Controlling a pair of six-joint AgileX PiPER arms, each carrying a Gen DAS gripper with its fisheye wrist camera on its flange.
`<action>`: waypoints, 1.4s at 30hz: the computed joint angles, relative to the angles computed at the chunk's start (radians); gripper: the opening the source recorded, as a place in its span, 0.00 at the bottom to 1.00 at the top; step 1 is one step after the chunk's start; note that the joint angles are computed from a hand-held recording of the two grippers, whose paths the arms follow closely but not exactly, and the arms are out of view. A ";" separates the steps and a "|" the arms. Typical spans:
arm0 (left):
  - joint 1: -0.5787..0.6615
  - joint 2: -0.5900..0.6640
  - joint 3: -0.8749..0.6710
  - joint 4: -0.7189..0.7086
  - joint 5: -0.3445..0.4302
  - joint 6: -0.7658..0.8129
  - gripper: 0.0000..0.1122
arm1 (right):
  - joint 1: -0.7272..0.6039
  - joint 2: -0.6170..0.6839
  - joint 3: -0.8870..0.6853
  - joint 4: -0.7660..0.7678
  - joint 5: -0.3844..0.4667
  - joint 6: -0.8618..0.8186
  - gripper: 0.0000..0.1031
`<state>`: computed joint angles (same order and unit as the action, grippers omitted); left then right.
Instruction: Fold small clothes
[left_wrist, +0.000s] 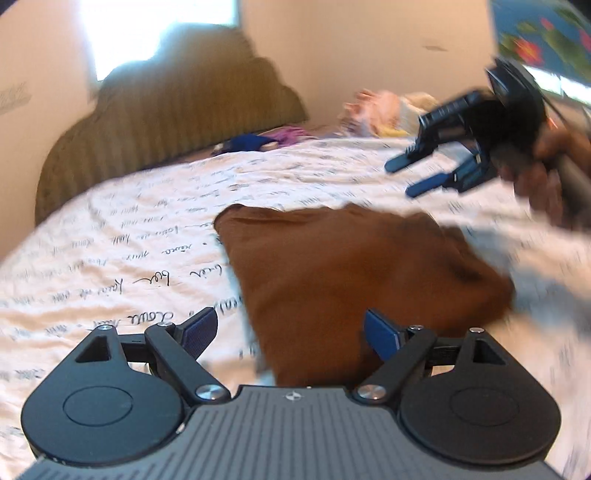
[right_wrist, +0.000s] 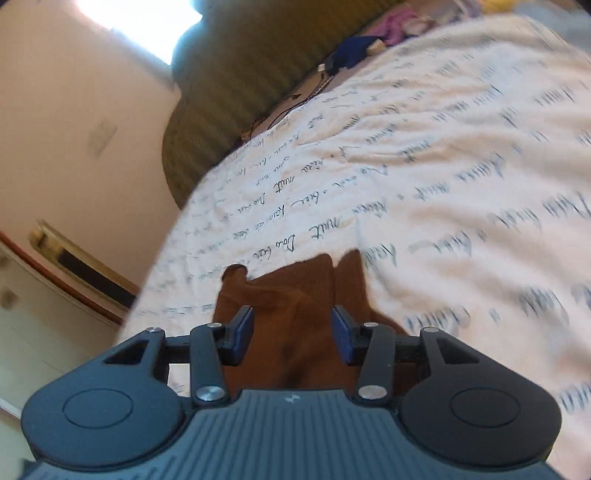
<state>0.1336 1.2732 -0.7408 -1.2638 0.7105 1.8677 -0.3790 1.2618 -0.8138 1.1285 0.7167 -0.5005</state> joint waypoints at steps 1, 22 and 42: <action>0.004 -0.020 0.033 -0.015 -0.015 0.071 0.75 | -0.014 -0.013 0.008 -0.026 0.010 0.013 0.44; -0.011 0.099 -0.125 0.267 0.117 -0.292 0.73 | 0.246 0.376 -0.417 -0.479 0.010 0.201 0.44; 0.011 0.138 -0.186 0.297 0.181 -0.362 0.24 | 0.133 0.189 -0.167 -0.446 -0.070 0.123 0.01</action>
